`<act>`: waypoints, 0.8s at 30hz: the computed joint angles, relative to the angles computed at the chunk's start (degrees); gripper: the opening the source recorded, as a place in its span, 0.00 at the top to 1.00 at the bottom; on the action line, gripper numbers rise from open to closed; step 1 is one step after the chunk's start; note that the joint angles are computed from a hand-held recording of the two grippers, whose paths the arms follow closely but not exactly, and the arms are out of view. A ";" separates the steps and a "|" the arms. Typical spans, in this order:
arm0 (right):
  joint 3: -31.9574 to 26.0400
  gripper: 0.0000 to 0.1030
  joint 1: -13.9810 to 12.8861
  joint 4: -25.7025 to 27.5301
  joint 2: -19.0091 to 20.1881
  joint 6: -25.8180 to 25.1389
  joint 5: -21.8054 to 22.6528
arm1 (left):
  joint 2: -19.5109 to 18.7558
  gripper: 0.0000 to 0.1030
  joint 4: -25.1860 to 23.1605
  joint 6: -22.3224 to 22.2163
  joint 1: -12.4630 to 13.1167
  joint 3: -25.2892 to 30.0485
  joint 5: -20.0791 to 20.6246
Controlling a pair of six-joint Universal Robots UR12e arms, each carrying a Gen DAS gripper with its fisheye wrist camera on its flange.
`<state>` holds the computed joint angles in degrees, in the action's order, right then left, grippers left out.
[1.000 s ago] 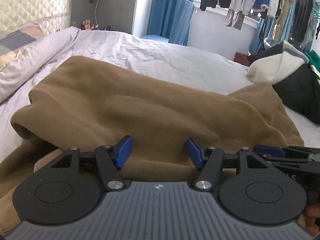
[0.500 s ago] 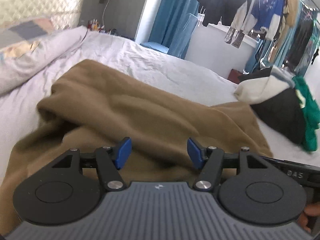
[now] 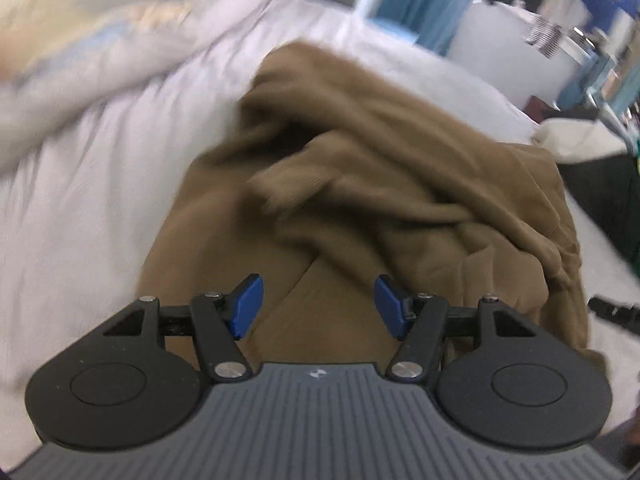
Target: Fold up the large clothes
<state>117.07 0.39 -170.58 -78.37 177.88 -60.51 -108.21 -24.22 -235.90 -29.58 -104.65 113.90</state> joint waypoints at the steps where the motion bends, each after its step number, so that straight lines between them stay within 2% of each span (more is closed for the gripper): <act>1: 0.16 0.51 -0.41 1.29 -0.41 0.41 0.08 | 1.27 0.35 -0.76 -2.22 0.31 -1.20 -1.35; 4: 0.39 0.51 -1.19 5.04 -1.62 0.91 0.43 | 4.40 0.34 -4.13 -7.38 0.72 -3.62 -3.47; 6: 0.35 0.51 -1.28 8.36 -2.49 -1.63 0.37 | 6.03 0.34 -4.66 -10.20 1.00 -5.19 -4.99; 9: -0.45 0.53 -1.71 15.59 -3.90 -5.69 0.53 | 7.51 0.32 -7.42 -13.94 0.92 -6.42 -4.35; 13: -0.27 0.51 -2.78 17.97 -5.42 -7.92 -0.41 | 8.25 0.32 -8.98 -17.55 1.13 -7.47 -4.03; 14: -0.21 0.45 -3.09 18.73 -5.69 -7.84 -0.69 | 8.30 0.31 -9.18 -17.91 1.23 -7.61 -4.20; 18: -0.68 0.37 -4.49 22.80 -5.59 -6.62 -0.45 | 8.32 0.31 -7.49 -18.57 1.85 -8.37 -5.57; 20: -0.81 0.17 -4.56 23.08 -5.21 -4.70 -1.13 | 8.00 0.31 -8.62 -18.54 1.71 -7.85 -5.01; 24: -2.30 0.16 -4.08 27.19 -3.75 -3.13 -1.83 | 6.93 0.31 -12.78 -17.90 1.76 -6.04 -4.67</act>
